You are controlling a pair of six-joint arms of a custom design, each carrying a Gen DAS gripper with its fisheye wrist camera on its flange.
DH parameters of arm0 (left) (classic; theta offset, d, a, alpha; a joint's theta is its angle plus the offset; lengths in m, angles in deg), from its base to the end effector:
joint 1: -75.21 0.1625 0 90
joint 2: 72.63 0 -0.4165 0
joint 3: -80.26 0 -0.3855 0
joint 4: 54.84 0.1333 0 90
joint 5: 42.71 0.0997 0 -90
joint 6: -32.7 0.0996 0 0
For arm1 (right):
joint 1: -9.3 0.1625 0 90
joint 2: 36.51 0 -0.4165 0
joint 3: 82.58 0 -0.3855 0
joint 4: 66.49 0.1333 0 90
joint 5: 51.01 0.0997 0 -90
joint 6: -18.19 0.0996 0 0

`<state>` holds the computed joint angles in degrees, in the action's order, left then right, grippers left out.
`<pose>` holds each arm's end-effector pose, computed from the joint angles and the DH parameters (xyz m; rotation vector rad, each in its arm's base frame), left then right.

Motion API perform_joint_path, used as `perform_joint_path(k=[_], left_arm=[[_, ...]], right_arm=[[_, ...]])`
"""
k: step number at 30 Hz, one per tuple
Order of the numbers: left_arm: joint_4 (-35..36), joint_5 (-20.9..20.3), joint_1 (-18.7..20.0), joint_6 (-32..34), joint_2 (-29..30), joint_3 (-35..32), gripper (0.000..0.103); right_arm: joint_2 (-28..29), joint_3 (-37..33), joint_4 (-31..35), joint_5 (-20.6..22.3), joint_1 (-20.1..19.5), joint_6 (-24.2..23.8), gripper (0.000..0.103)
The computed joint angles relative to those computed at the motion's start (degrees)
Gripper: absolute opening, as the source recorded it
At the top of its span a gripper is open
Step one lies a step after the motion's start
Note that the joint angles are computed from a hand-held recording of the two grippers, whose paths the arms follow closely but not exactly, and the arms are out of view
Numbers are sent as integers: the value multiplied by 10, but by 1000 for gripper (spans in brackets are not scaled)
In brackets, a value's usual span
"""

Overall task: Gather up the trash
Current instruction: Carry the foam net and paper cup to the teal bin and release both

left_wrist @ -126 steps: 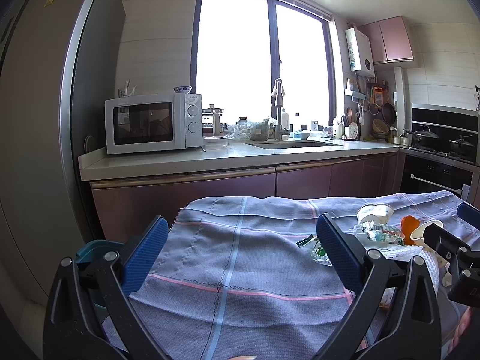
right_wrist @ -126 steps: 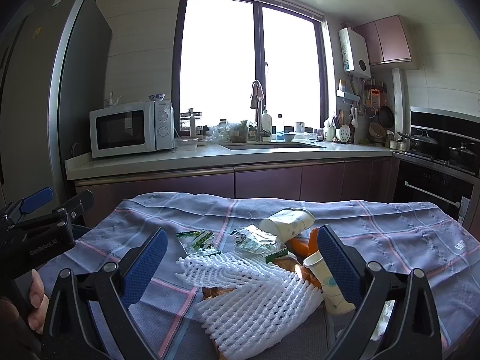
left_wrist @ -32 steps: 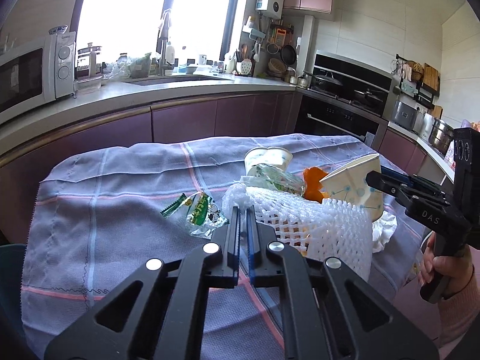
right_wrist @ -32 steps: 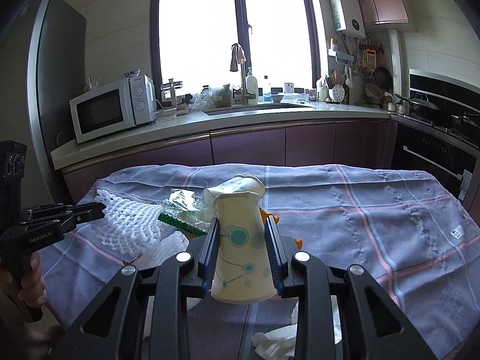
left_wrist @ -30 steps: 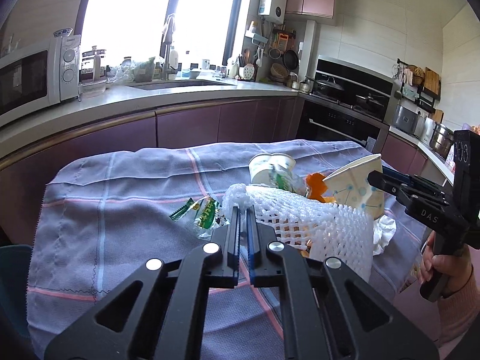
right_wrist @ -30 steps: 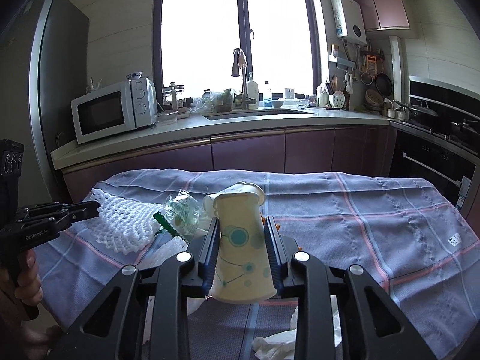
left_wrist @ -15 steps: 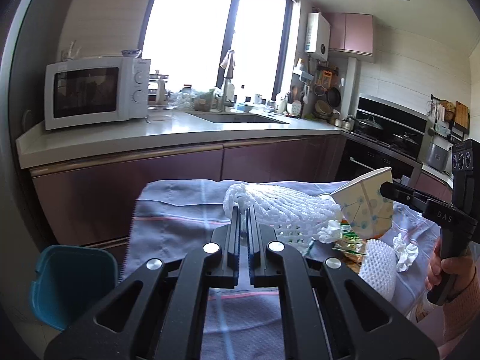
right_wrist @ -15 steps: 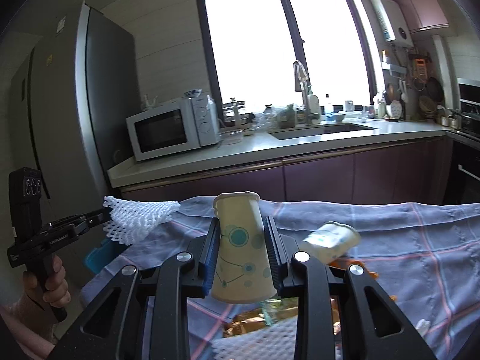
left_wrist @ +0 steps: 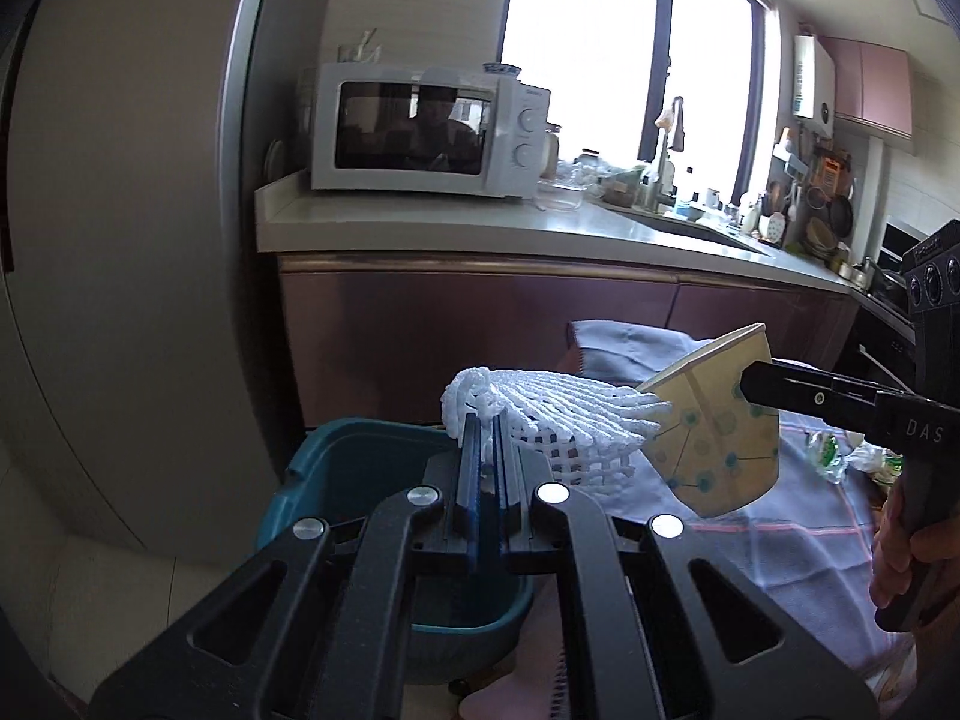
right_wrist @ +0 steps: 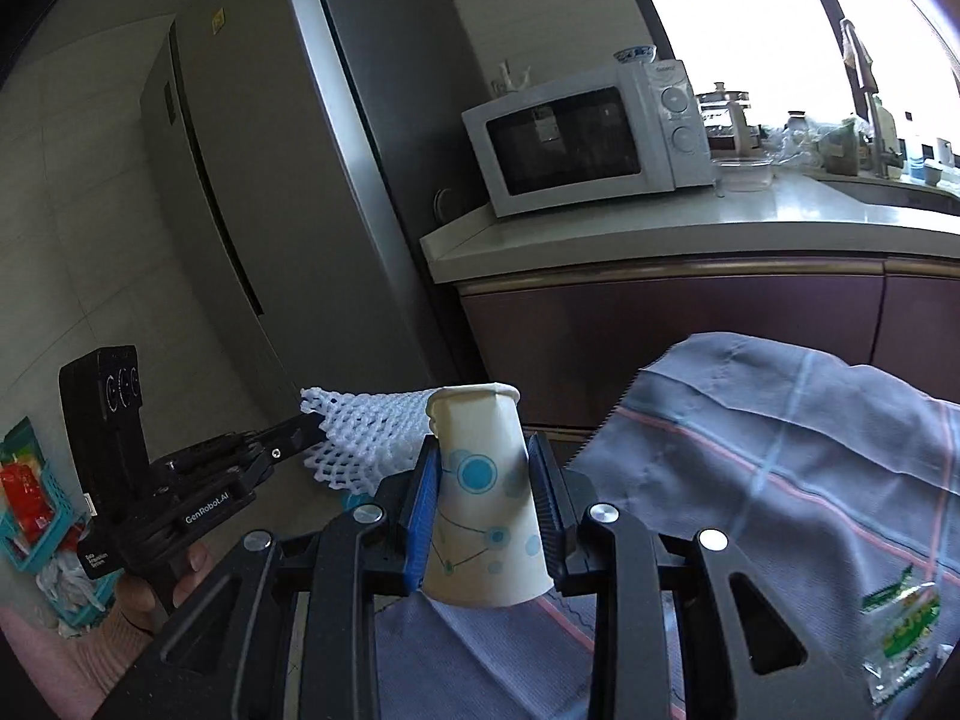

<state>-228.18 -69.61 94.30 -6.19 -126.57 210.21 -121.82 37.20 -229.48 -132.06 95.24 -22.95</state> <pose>-0.3460 -0.3548 0.0932 0.5495 2.2442 -1.2448 0.1136 -0.5005 0.3445 0.9807 -2.6789 1.0056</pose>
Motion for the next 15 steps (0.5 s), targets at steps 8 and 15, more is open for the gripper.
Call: perform_joint_path(k=[8,15], left_arm=[[13,-21,83,-9,11,1,5],[7,-46,136,6,43,-23,5]], right_arm=[[123,-79,38,-78,40,60,28],[196,-134,73,-143,59,97,29]])
